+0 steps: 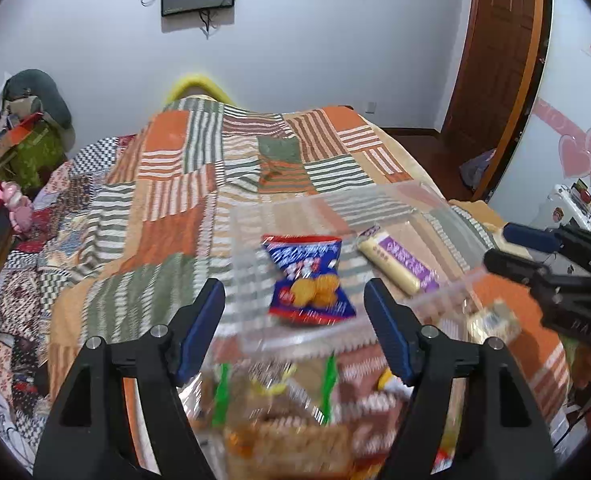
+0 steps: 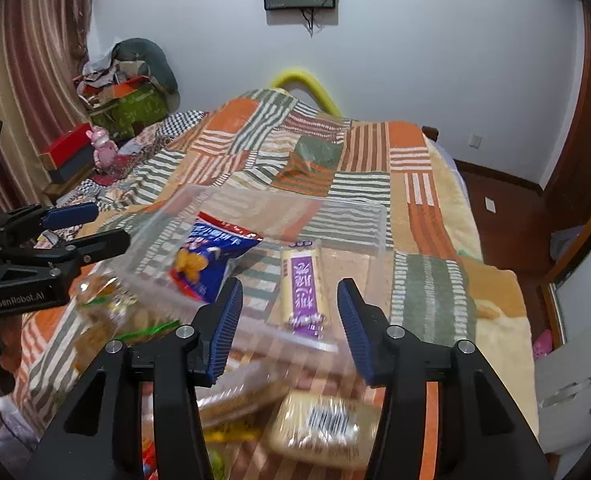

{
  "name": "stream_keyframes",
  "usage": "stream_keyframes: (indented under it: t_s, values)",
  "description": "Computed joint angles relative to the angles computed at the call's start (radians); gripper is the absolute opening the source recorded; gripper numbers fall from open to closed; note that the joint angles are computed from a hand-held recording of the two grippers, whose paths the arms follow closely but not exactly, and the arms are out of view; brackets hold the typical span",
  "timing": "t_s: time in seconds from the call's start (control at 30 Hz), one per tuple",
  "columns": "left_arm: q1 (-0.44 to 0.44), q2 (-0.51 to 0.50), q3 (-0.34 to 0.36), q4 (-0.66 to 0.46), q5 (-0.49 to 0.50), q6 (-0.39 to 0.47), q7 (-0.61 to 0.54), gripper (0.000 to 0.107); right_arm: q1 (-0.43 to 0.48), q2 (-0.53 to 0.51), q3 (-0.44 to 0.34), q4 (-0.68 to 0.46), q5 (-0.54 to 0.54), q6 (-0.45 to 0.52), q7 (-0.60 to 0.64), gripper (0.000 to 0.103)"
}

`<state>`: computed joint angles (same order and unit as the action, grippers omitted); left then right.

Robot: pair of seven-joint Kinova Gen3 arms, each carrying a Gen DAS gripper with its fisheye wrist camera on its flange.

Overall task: Organize snacks
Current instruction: 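Grasp the green pea bag with the left tool while the right tool grasps the green jelly cup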

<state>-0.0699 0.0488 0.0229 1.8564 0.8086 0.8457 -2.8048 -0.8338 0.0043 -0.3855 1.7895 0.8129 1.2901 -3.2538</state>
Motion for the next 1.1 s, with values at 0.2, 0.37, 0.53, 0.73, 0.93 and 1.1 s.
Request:
stream_keyframes:
  t_s: [0.2,0.37,0.53,0.73,0.93,1.1]
  values:
    - [-0.067,-0.061,-0.073,0.064,-0.006,0.074,-0.098,0.076,-0.079,0.02,-0.043,-0.019,0.011,0.086,-0.078,0.05]
    - [-0.115,-0.084,-0.125,0.113,-0.02,0.123,-0.16,0.08,-0.13,0.033,-0.053,-0.01,-0.011,0.08,-0.152,0.051]
    - [-0.161,-0.083,-0.157,0.175,-0.058,0.151,-0.207,0.08,-0.174,0.068,-0.046,-0.011,-0.042,0.058,-0.193,0.051]
    - [-0.202,-0.05,-0.162,0.237,-0.101,0.137,-0.218,0.08,-0.196,0.1,-0.019,0.003,-0.09,-0.016,-0.194,0.051]
    - [-0.222,-0.026,-0.149,0.287,-0.123,0.102,-0.229,0.08,-0.182,0.106,0.013,0.029,-0.131,-0.096,-0.179,0.051]
    - [-0.227,-0.006,-0.132,0.309,-0.131,0.076,-0.223,0.08,-0.168,0.116,0.022,0.037,-0.154,-0.146,-0.159,0.055]
